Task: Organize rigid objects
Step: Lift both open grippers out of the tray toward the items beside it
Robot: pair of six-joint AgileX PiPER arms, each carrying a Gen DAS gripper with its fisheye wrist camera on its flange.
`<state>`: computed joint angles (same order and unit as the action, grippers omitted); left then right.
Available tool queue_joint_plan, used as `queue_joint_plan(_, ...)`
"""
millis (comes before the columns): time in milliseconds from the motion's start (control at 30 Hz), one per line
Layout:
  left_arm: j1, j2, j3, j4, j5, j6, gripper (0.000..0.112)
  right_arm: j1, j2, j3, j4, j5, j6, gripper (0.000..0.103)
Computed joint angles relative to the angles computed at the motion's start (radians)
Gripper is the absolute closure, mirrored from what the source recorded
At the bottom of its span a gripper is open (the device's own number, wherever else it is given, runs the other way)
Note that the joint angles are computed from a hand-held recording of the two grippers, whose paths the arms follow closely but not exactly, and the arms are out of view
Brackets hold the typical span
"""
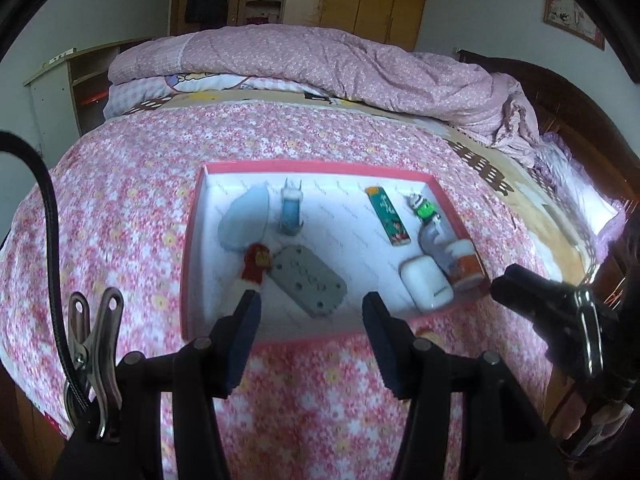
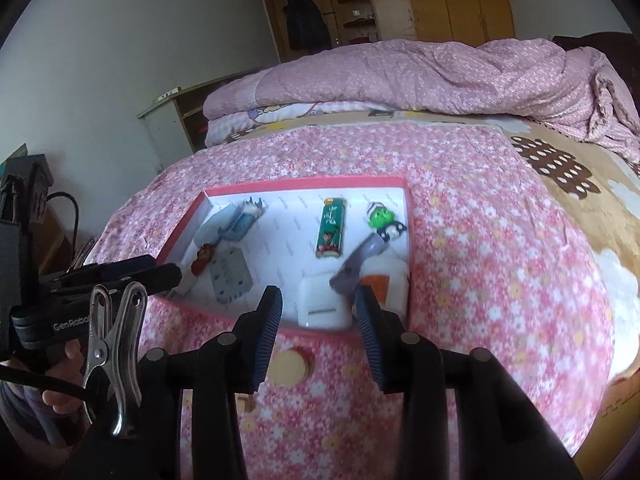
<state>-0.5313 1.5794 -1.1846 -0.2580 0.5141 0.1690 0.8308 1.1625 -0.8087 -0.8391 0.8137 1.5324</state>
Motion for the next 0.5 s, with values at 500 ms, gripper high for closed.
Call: queue_joint_plan(500, -0.013, -0.101, 0.265, -0.039, -0.104, 0.074, 0.056, 0.139, 0.02, 0.109, -0.055, 0.01, 0.239, 0.063)
